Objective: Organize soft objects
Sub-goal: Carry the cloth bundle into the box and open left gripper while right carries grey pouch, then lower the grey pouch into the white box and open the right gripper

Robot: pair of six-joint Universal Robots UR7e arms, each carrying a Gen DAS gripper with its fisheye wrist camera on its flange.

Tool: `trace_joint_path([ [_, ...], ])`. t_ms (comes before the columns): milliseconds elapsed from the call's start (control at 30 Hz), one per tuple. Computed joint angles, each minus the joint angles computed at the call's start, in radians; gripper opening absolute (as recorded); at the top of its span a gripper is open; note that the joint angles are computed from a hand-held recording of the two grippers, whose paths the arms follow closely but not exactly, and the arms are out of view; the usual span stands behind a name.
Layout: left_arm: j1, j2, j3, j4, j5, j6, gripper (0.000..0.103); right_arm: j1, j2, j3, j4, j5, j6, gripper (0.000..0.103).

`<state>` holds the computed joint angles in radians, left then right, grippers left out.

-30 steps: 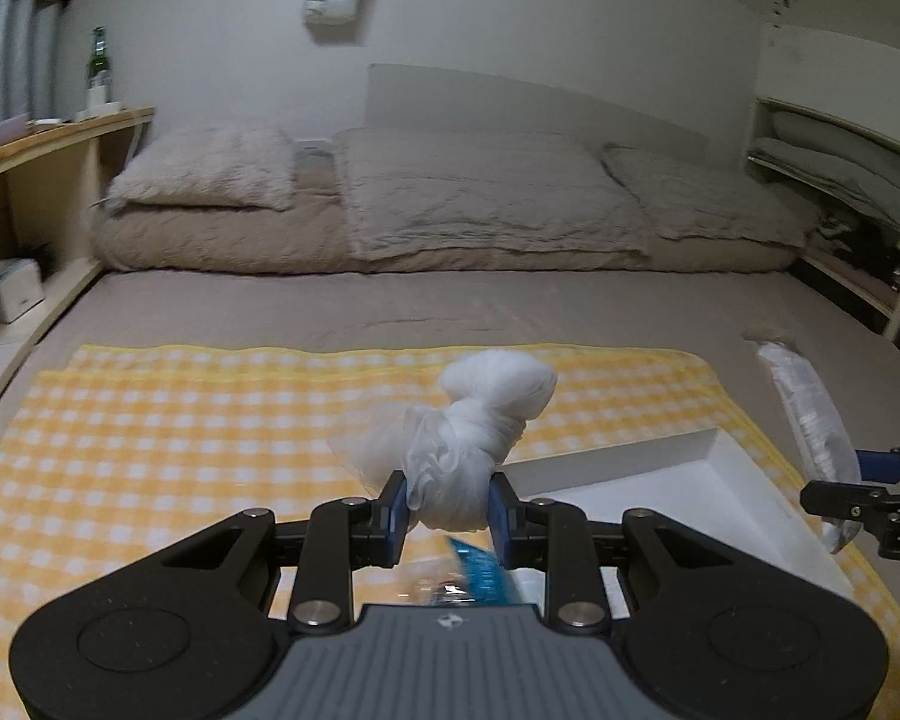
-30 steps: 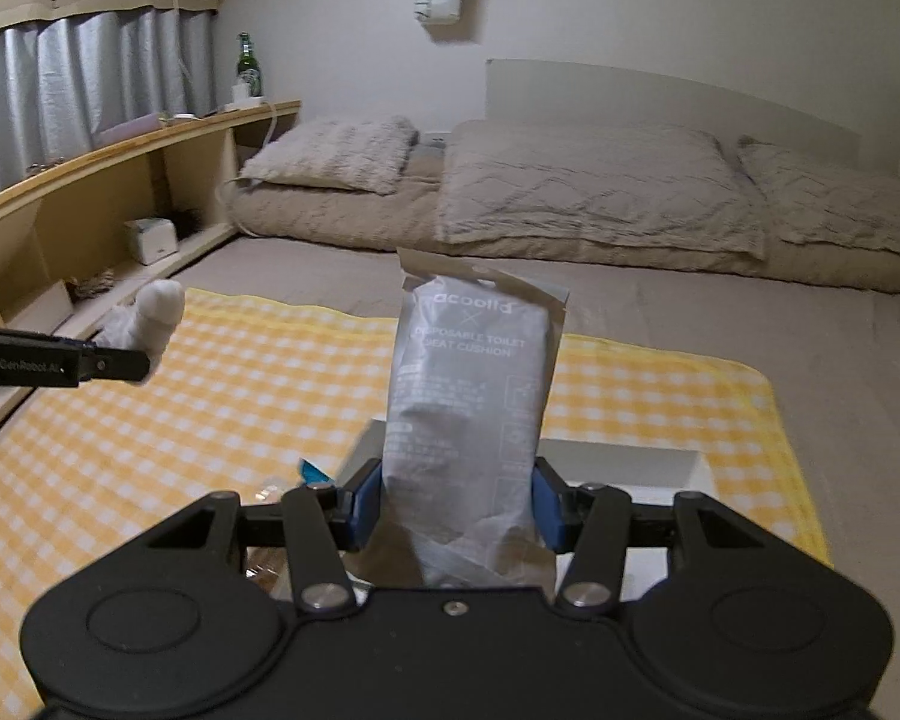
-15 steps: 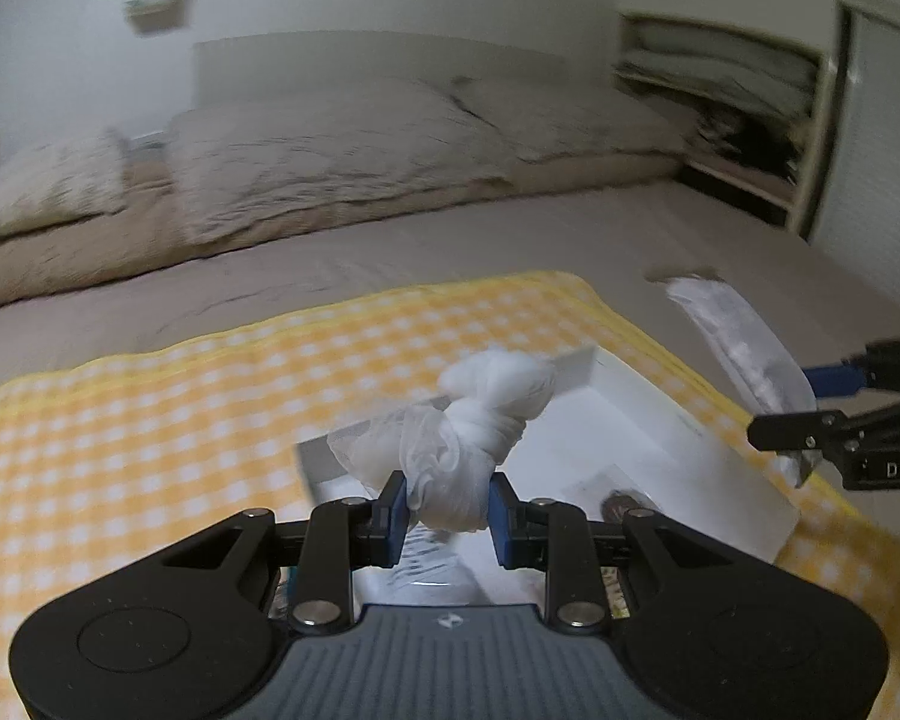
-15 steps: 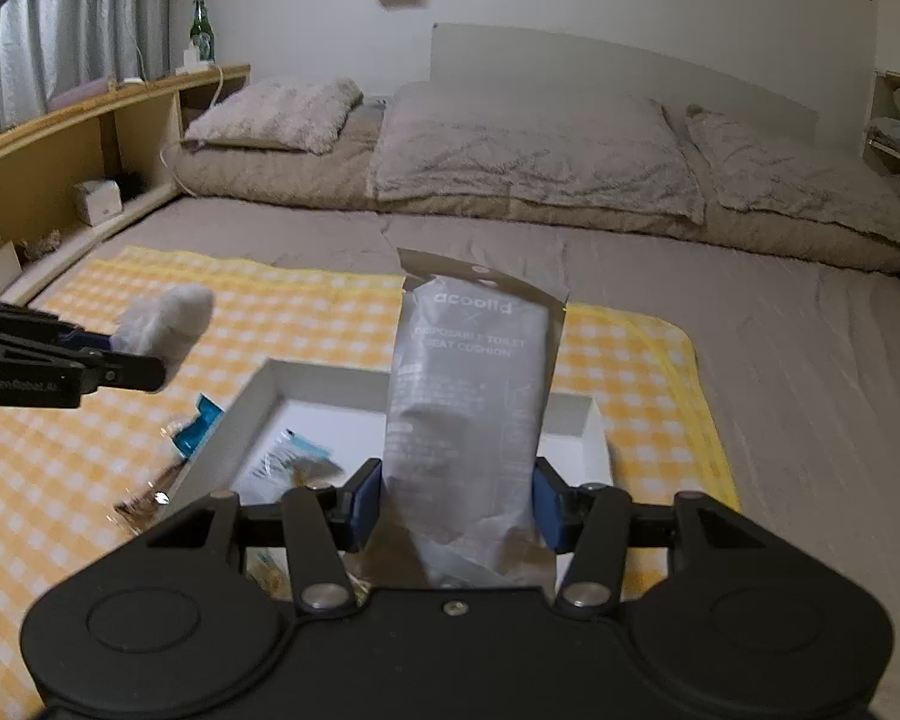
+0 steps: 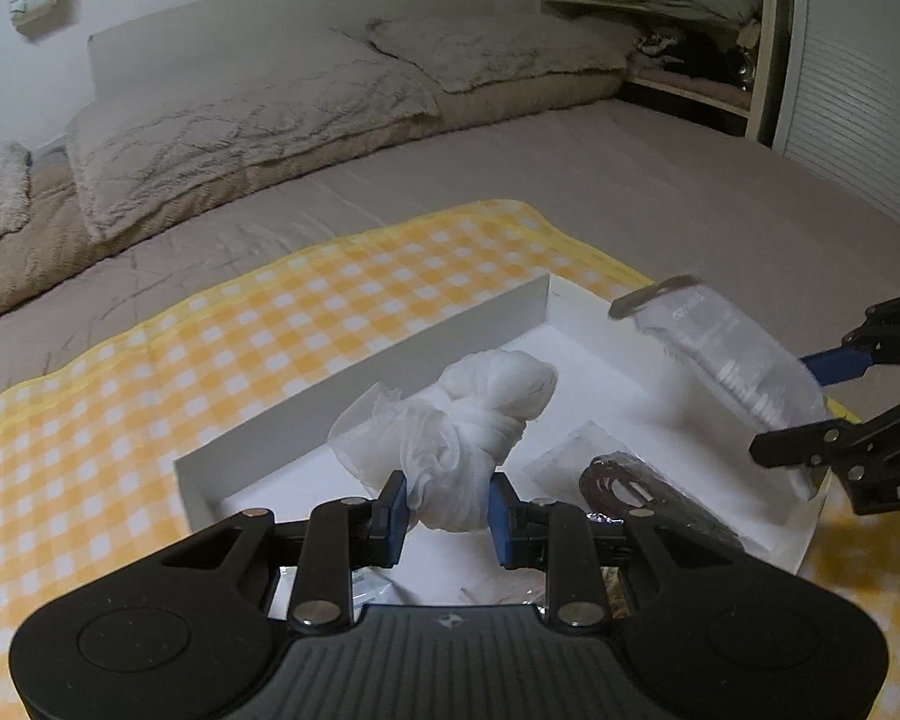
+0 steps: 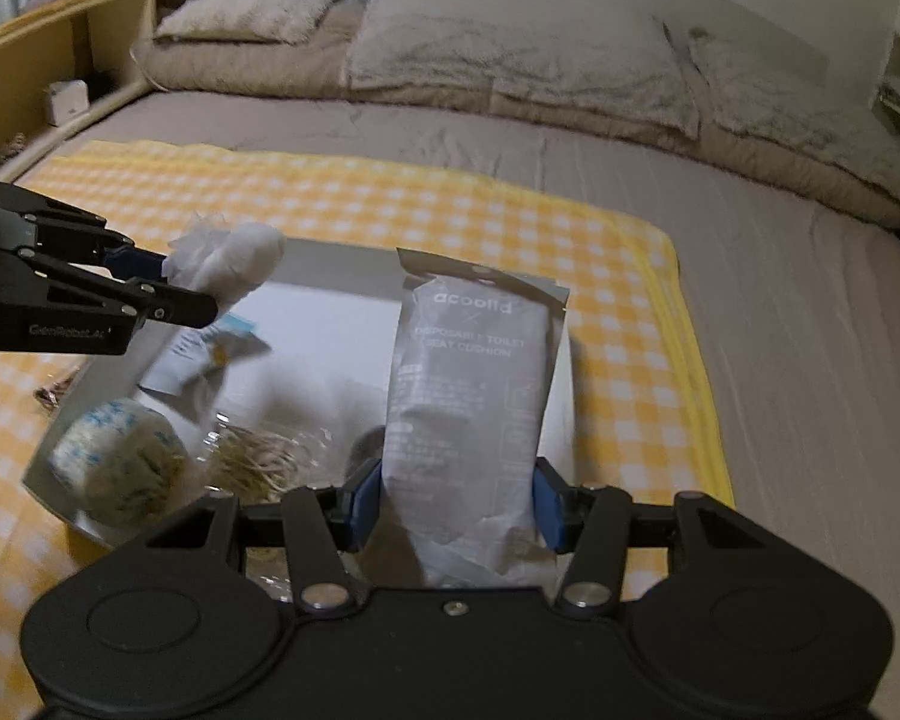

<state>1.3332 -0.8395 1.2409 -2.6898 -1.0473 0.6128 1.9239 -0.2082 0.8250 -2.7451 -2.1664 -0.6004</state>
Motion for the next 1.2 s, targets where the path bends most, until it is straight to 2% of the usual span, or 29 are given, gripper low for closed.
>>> trace_joint_path([
  [100,0.003,0.02,-0.015,0.01,-0.005,0.013,0.03,-0.013,0.009,-0.023,0.061,-0.004,0.042,0.053],
  [267,0.003,0.041,-0.02,-0.01,0.001,0.027,0.03,-0.021,0.032,-0.05,0.098,-0.039,0.033,0.053],
  [300,0.003,0.047,-0.021,-0.019,0.008,0.029,0.033,-0.022,0.033,-0.05,0.103,-0.04,0.033,0.053],
  [367,0.005,0.054,-0.025,-0.018,0.016,0.014,0.051,-0.024,0.037,-0.052,0.108,-0.039,0.024,0.053],
  [400,0.005,0.055,-0.026,-0.018,0.018,0.006,0.063,-0.025,0.039,-0.052,0.104,-0.04,0.019,0.055],
  [433,0.006,0.055,-0.024,-0.014,0.02,0.0,0.068,-0.025,0.042,-0.053,0.102,-0.046,0.017,0.055],
  [567,0.006,0.048,-0.015,-0.006,0.033,0.005,0.068,-0.027,0.048,-0.061,0.126,-0.056,0.026,0.062],
  [733,0.008,0.036,-0.004,-0.008,0.031,-0.007,0.068,-0.026,0.045,-0.063,0.124,-0.057,0.036,0.062],
  [900,0.006,0.027,0.011,-0.013,0.033,-0.006,0.069,-0.021,0.014,-0.036,0.108,-0.019,0.053,0.06],
  [1033,0.002,0.016,0.028,-0.01,0.032,-0.008,0.069,-0.018,-0.001,-0.024,0.134,-0.004,0.055,0.051],
  [1100,0.0,0.009,0.038,-0.011,0.031,-0.01,0.069,-0.017,0.003,-0.034,0.171,-0.012,0.055,0.043],
  [1200,-0.003,-0.001,0.05,-0.011,0.026,-0.016,0.07,-0.018,0.017,-0.046,0.193,-0.027,0.042,0.043],
])
